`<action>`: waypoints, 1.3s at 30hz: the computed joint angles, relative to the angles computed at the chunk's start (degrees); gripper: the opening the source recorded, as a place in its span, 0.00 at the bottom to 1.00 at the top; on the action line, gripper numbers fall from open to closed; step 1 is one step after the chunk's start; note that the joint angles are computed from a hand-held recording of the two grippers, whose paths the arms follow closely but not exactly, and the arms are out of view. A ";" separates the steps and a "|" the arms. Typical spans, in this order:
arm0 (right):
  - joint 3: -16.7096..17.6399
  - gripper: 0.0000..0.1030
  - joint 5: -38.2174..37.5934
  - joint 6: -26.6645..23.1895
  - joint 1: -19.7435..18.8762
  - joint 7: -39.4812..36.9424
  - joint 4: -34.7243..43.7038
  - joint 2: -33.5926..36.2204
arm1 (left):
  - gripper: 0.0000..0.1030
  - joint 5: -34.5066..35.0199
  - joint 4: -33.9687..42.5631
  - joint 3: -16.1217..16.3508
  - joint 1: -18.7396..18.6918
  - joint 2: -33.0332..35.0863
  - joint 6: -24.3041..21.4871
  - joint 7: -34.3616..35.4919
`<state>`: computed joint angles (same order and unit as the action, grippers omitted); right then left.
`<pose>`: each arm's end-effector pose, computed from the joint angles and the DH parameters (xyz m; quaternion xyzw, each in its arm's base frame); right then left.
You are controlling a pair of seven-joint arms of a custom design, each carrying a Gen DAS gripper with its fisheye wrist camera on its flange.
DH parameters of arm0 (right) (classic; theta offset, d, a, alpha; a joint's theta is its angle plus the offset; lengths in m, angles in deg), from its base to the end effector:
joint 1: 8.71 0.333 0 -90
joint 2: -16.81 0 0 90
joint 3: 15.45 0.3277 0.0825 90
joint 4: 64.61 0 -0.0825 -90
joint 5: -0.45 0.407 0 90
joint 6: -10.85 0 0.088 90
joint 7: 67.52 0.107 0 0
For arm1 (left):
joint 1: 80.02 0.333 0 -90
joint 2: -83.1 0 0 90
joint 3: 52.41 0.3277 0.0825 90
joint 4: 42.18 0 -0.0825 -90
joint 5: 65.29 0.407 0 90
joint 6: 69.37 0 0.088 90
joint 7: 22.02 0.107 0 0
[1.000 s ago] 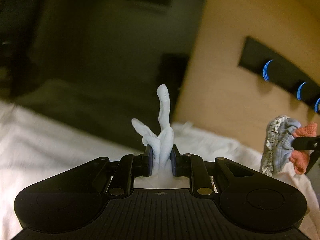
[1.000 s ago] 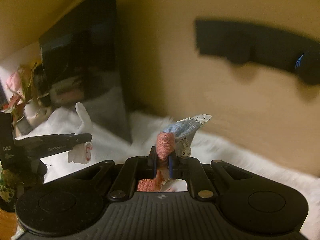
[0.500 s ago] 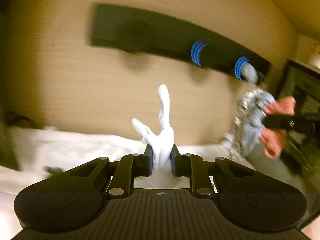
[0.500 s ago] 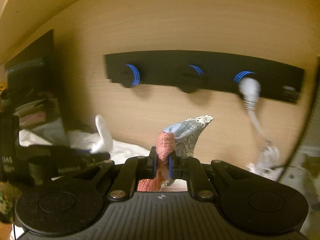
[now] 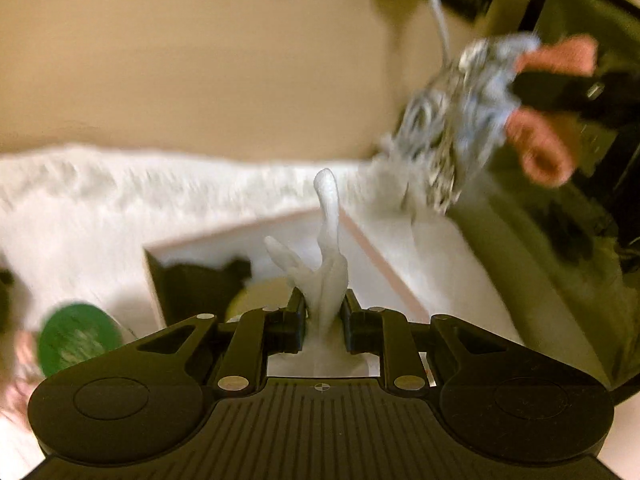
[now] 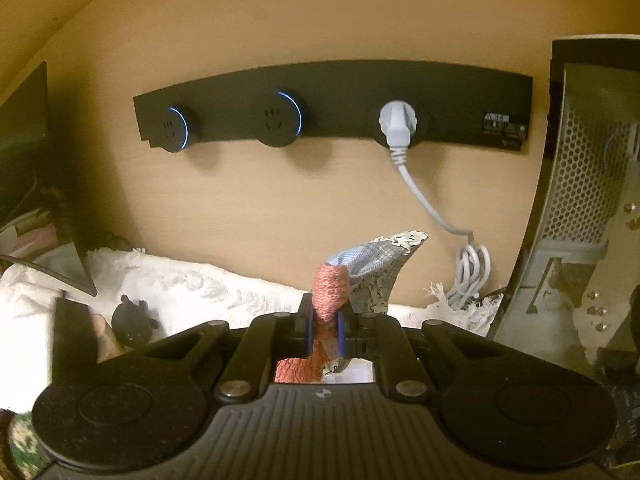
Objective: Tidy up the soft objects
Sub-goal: 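Carry glove and socks to the pink box while the left tool releases the glove inside, then lower the socks into the pink box and open the right tool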
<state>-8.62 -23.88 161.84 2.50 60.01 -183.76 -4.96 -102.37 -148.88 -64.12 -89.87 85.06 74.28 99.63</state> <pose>0.4766 0.1786 0.7006 -0.6037 0.6381 -0.3156 0.3589 0.5961 -0.2289 0.5674 -0.4639 0.7976 -0.3821 0.0513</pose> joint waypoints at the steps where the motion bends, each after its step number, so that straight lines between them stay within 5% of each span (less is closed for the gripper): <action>1: -0.20 0.10 0.41 0.10 0.18 -0.21 -0.10 0.13 | 0.22 2.26 0.91 0.00 -0.15 1.11 -1.52 -1.41; 6: -1.24 0.10 3.27 0.15 1.48 -2.18 0.22 1.74 | 0.27 17.81 0.05 0.22 -1.92 4.78 2.18 -8.43; 13: -2.78 0.10 9.24 -0.79 3.37 -5.88 1.97 5.22 | 0.28 20.50 -2.19 -0.82 -2.30 5.08 9.00 -6.81; 17: -3.54 0.10 13.54 -0.31 4.63 -8.43 3.07 7.25 | 0.29 0.20 -4.30 -3.01 0.51 1.76 10.66 6.99; 21: -3.97 0.10 17.79 0.25 5.50 -10.40 5.01 10.36 | 0.29 -14.78 -6.63 -1.34 0.58 -2.33 10.14 20.32; 31: -3.41 0.11 21.81 -8.16 4.83 -9.88 8.02 18.87 | 0.29 -18.88 -11.33 2.58 0.14 -6.84 11.12 18.54; 39: -3.21 0.13 21.04 -10.48 4.48 -8.29 2.35 14.96 | 0.29 -16.25 -11.25 3.04 0.27 -7.43 12.03 10.83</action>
<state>-11.82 -2.84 151.37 6.98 51.72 -181.41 10.01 -118.61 -160.13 -61.09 -89.60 77.63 86.31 110.46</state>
